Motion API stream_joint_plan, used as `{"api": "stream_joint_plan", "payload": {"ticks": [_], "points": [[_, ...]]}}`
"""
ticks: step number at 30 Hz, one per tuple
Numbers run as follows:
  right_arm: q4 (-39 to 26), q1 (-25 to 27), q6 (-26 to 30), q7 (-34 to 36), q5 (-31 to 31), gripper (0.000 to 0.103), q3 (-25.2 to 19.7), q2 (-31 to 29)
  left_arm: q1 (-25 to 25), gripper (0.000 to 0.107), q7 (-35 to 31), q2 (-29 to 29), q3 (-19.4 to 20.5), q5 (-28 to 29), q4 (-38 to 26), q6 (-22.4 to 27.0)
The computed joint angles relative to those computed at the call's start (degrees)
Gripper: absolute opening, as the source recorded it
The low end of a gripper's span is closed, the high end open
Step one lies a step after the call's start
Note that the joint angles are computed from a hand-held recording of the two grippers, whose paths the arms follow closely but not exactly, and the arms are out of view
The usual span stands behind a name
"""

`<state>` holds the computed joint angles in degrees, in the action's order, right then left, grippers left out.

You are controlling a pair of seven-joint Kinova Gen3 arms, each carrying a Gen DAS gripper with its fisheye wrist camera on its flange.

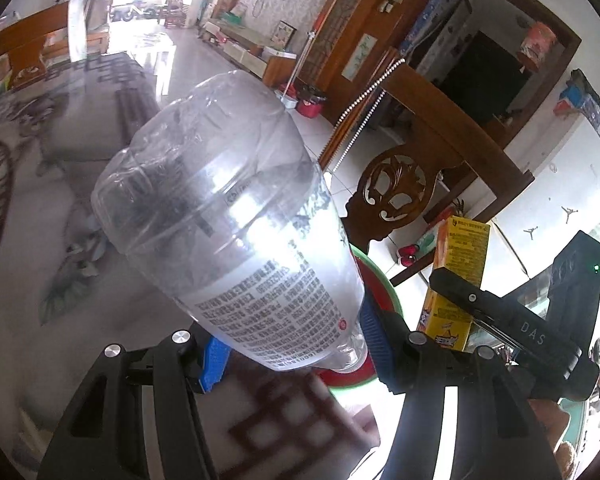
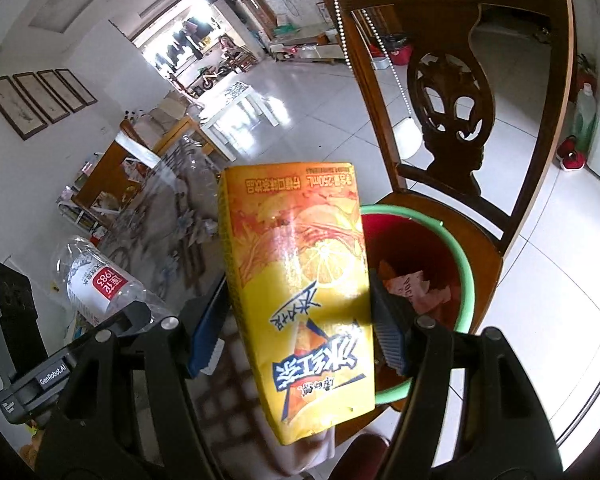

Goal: Collect trash
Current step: 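Carry the bottle and carton to the red bucket and open both grippers over it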

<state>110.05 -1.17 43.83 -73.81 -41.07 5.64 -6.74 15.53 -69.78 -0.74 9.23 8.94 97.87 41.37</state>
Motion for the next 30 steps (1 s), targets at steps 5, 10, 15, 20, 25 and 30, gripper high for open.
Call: {"api": "stream_joint_plan", "payload": {"ticks": [5, 10, 15, 20, 25, 30], "points": [[-0.46, 0.46, -1.54, -0.91, 1.05, 0.065, -0.20, 1.18, 0.31, 0.055, -1.84, 3.54, 0.21, 0.71, -3.17, 0.43], [-0.38, 0.84, -3.04, -2.23, 2.35, 0.065, -0.74, 1.67, 0.57, 0.055, -3.27, 6.03, 0.13, 0.41, -5.05, 0.69], [-0.68, 0.95, -3.65, -4.19, 4.62, 0.065, -1.41, 2.96, 0.69, 0.059, -4.53, 7.18, 0.06, 0.38, -6.13, 1.40], [-0.88, 1.04, -3.84, -5.35, 5.42, 0.084, -2.24, 3.56, 0.79, 0.081, -4.33, 5.99, -0.21, 0.18, -4.38, -0.90], [-1.42, 0.25, -3.74, -7.94, 7.66, 0.085, -2.95, 2.71, -0.45, 0.082, -5.50, 3.53, -0.61, 2.66, -2.05, -1.08], [-2.37, -1.50, -2.72, -8.26, 7.92, 0.085, -3.27, 0.27, -2.49, 0.082, -5.96, -1.76, -2.16, 4.81, 2.74, -0.92]]}}
